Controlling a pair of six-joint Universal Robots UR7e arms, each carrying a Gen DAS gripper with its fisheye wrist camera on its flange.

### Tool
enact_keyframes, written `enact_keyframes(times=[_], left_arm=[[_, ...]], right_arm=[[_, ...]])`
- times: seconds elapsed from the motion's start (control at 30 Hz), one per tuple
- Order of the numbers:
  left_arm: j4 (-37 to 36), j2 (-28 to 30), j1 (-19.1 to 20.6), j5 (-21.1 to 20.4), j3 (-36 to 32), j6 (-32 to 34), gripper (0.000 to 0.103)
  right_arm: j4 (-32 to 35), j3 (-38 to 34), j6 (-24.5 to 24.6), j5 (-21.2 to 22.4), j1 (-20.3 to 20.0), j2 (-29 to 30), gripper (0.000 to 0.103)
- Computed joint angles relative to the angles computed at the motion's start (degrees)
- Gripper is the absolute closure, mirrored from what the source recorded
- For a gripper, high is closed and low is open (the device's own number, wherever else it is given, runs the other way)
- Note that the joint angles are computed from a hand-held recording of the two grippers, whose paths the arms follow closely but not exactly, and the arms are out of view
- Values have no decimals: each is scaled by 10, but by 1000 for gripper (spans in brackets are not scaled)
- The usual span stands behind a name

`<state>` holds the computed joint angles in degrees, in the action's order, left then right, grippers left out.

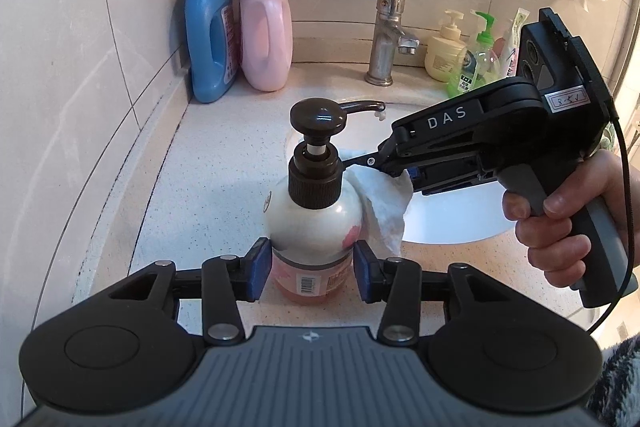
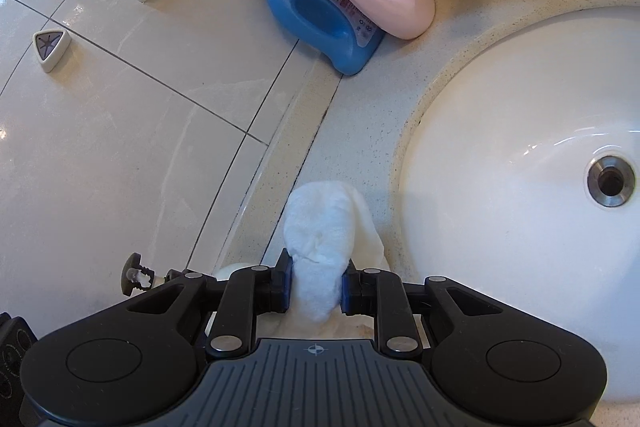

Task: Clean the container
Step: 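Rub the white cloth on the bottle body with the right gripper while the left gripper holds it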

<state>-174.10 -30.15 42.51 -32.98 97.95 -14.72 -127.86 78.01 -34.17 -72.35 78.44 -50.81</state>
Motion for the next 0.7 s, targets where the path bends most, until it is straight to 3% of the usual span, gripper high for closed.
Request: enact_keyframes(times=[0.13, 0.27, 0.43, 0.53, 0.7], left_arm=[[3, -3, -2, -3, 6, -8, 53], [-1, -1, -3, -5, 5, -9, 53], [4, 2, -5, -5, 2, -11, 54], [7, 3, -6, -3, 0, -13, 55], [12, 5, -7, 5, -8, -16, 55]], right_arm=[[12, 5, -20, -1, 0, -12, 79], [31, -11, -21, 29, -1, -9, 79], [98, -64, -33, 75, 2, 16, 79], [136, -91, -43, 80, 5, 33, 79], [156, -112, -12, 85, 0, 51, 79]])
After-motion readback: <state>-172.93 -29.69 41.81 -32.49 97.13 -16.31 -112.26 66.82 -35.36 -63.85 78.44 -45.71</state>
